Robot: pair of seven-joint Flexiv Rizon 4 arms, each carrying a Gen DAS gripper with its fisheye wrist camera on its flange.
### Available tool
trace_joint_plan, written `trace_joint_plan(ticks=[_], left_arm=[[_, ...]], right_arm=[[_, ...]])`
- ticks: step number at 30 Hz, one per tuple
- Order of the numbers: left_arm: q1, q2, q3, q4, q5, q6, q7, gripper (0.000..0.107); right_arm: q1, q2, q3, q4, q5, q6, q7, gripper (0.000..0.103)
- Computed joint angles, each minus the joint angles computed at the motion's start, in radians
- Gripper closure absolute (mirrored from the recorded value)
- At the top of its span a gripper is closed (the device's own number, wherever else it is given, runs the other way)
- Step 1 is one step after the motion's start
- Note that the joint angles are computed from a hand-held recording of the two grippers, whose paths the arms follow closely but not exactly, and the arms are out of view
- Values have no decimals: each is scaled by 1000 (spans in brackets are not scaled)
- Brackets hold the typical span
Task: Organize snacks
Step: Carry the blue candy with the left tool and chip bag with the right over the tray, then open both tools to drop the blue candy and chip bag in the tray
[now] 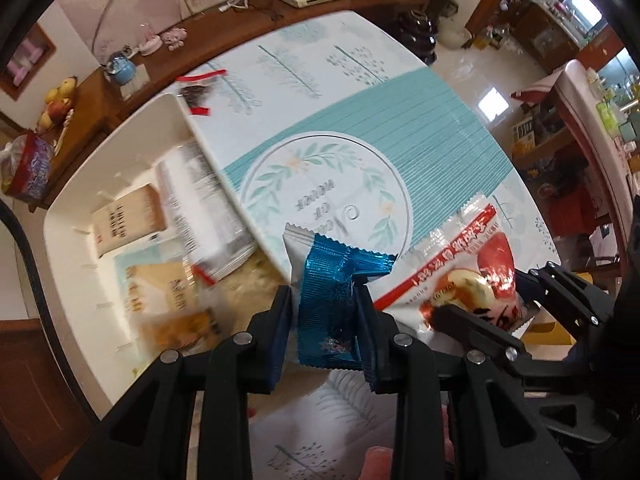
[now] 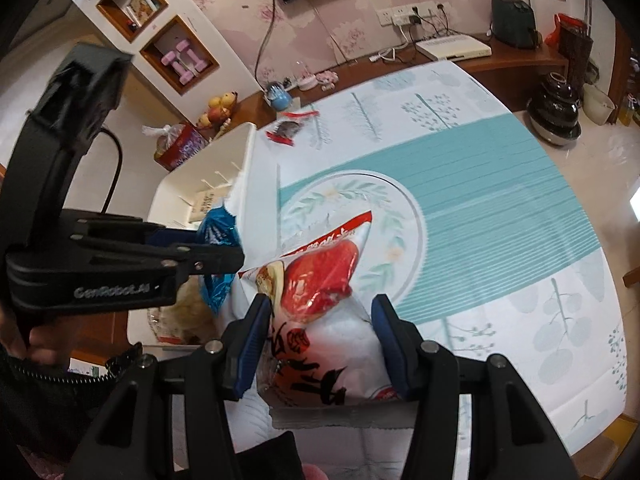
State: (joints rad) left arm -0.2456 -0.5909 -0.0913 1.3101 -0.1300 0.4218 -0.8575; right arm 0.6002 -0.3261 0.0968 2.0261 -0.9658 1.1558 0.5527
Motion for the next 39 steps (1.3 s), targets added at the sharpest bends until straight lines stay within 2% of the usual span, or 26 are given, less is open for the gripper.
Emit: trace_joint_plan(ticks=[10,19,26,31,34,35,36,39], left_arm=[[96,52,24,57,-37,43,57,77],[178,45,26,84,-88,112,129,77],[221,27,25,98,-133,163,167,77],[231,8,33,79,-140,160,134,75],[241,9,28,89,-165,189,120,60],[243,11,27,94,-172,203,112,49],[245,12,25,97,-178,210,108,43],[252,17,21,101,-200,218,86,41]], right_arm=[[79,-111,-42,-176,-90,-54,80,50],[135,-220,-98,-323,-118,-59,96,50],[156,-301,-137,-444,-92,-63,20,49],[162,-338,-154,-513,-39,-69,-65,48],[163,-353,-154,-549,3,-79,-130,48],[164,-356,-156,-558,16,-84,-148,48],[162,-358,-154,-565,33,-87,-167,48],[153,-364,-141,-579,92,-91,-228,29]])
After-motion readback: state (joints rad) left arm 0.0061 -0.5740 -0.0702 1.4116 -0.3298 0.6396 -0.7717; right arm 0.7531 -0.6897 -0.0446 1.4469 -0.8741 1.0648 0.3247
